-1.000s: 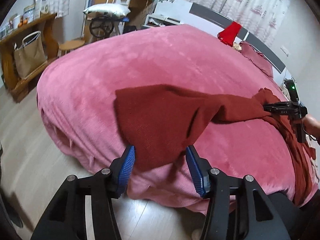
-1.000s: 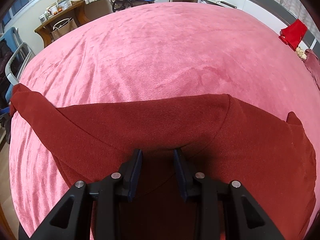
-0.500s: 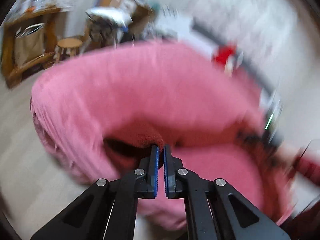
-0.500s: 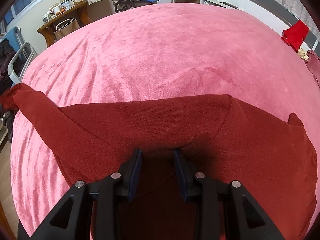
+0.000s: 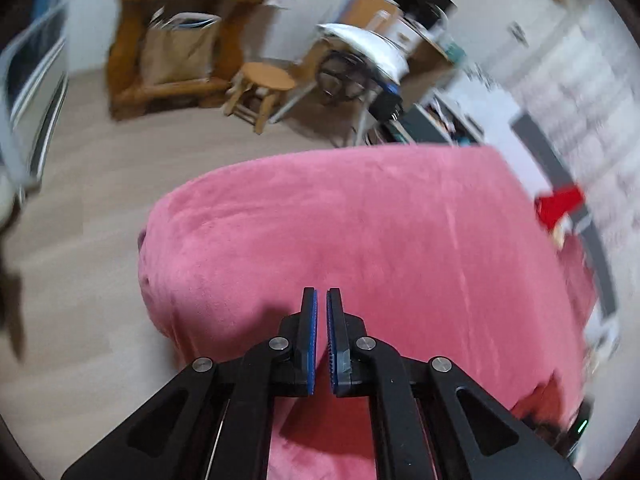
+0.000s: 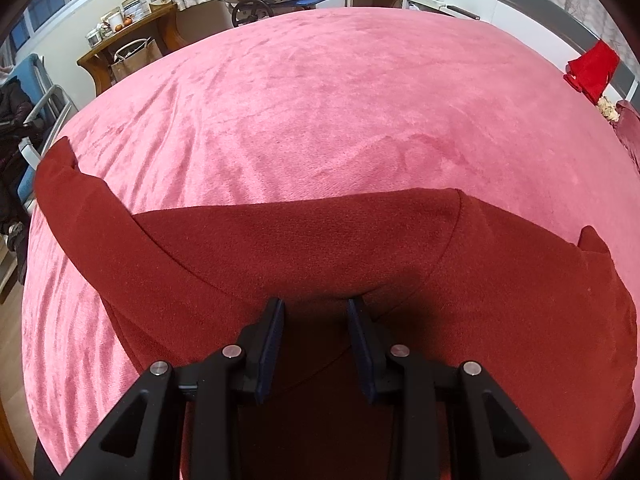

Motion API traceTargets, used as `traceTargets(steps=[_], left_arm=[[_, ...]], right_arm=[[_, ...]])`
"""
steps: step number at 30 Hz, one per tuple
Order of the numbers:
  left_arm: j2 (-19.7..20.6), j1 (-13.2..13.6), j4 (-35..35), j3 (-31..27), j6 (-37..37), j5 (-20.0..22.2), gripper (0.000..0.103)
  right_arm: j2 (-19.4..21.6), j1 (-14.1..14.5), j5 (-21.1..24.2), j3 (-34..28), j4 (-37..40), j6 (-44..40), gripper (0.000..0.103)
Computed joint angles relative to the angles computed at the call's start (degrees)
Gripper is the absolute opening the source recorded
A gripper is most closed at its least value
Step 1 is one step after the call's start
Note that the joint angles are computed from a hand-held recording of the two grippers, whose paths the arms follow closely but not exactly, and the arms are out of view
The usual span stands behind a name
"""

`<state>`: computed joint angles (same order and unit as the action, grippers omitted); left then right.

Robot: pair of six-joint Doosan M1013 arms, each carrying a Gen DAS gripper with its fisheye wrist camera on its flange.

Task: Fold clothes

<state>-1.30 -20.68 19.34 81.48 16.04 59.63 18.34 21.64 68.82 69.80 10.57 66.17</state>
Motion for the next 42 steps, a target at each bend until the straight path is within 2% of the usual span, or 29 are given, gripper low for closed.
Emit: traceTargets(steps=[1, 2, 3, 5, 7, 10, 11, 13, 16, 19, 21, 22, 23, 25, 30, 32, 33, 35, 36, 38, 40, 42], left_arm=[[-0.57, -0.32, 1.01, 0.97, -0.71, -1.83, 0.007], [-0.72, -0.68, 0.76, 1.29, 1.43, -2.59, 0.009], [-0.5, -1.0, -0.3, 1.07, 5.16, -2.24, 0.015], [0.21, -1.62, -4.06, 0.54, 13.43, 0.18, 0.023], [1.12, -2.05, -7.96, -0.11, 19.69, 3.2, 0.027], [0.99, -3.01, -11.18, 1.35, 21.86, 2.44, 0.032], [1.05, -3.47, -10.31, 1.53, 21.52, 2.12, 0.04], [1.11, -4.4, -7.98, 1.87, 20.64, 1.9, 0.045], [2.28, -5.61, -5.27, 0.81, 21.77, 4.49, 0.048], [3.8, -6.28, -3.7, -1.34, 26.44, 8.73, 0.049], [4.74, -6.76, -3.14, -2.85, 28.82, 11.36, 0.056], [5.13, -6.63, -3.5, -3.28, 28.83, 12.04, 0.056], [5.52, -6.5, -3.86, -3.71, 28.83, 12.72, 0.056], [5.99, -6.44, -3.88, -4.46, 27.53, 14.06, 0.056], [5.41, -6.43, -2.43, -4.47, 24.01, 12.99, 0.056], [4.5, -5.6, -4.27, -3.4, 22.92, 10.4, 0.056], [4.38, -4.95, -6.14, -3.21, 23.01, 10.03, 0.056], [4.68, -3.84, -10.07, -3.45, 24.62, 10.96, 0.056], [4.71, -3.48, -11.62, -3.41, 25.72, 11.08, 0.056], [4.38, -3.68, -12.13, -3.12, 27.75, 10.55, 0.056], [4.11, -3.67, -12.72, -2.73, 28.31, 9.92, 0.056], [4.23, -3.78, -12.42, -2.78, 28.12, 10.42, 0.056]], right_arm=[[-0.05, -0.11, -0.07, 0.08, 0.36, -0.15, 0.033], [-0.08, -0.25, -0.08, 0.13, 0.78, -0.31, 0.033], [-0.07, -0.38, -0.02, 0.13, 1.19, -0.4, 0.033], [0.08, -0.61, 0.46, -0.14, 1.81, -0.3, 0.033], [0.22, -0.63, 0.96, -0.72, 1.79, 0.12, 0.033], [-0.8, -1.08, -2.51, -0.31, 5.33, -0.97, 0.032], [-0.98, -1.41, -3.3, -0.24, 8.04, -2.46, 0.033], [0.67, -1.26, 1.13, -2.74, 11.48, -5.42, 0.033], [1.94, 2.75, 1.27, -4.43, 0.82, -10.16, 0.033], [2.98, 5.46, 0.27, -4.98, -4.5, -17.15, 0.033], [3.87, 5.83, 1.53, -6.2, -6.36, -20.11, 0.033], [4.14, 5.68, 2.44, -6.58, -7.05, -22.17, 0.032], [4.44, 5.56, 3.32, -7.13, -7.57, -23.44, 0.029], [5.07, 5.38, 4.61, -8.66, -7.77, -22.66, 0.001], [5.19, 2.4, -0.58, -10.55, -5.09, -11.19, 0.0], [6.72, 0.4, 1.99, -13.38, -0.49, -8.55, 0.003], [7.67, -0.07, 4.93, -14.89, 3.14, -9.55, 0.004], [9.29, -0.98, 12.71, -17.47, 10.04, -14.03, 0.016], [9.51, -0.46, 15.54, -17.8, 10.77, -16.55, 0.026], [10.54, 0.85, 20.93, -19.09, 10.94, -21.74, 0.025], [11.18, 2.72, 22.98, -19.37, 7.78, -24.83, 0.026], [10.27, 4.54, 20.79, -16.93, 2.63, -25.82, 0.025]])
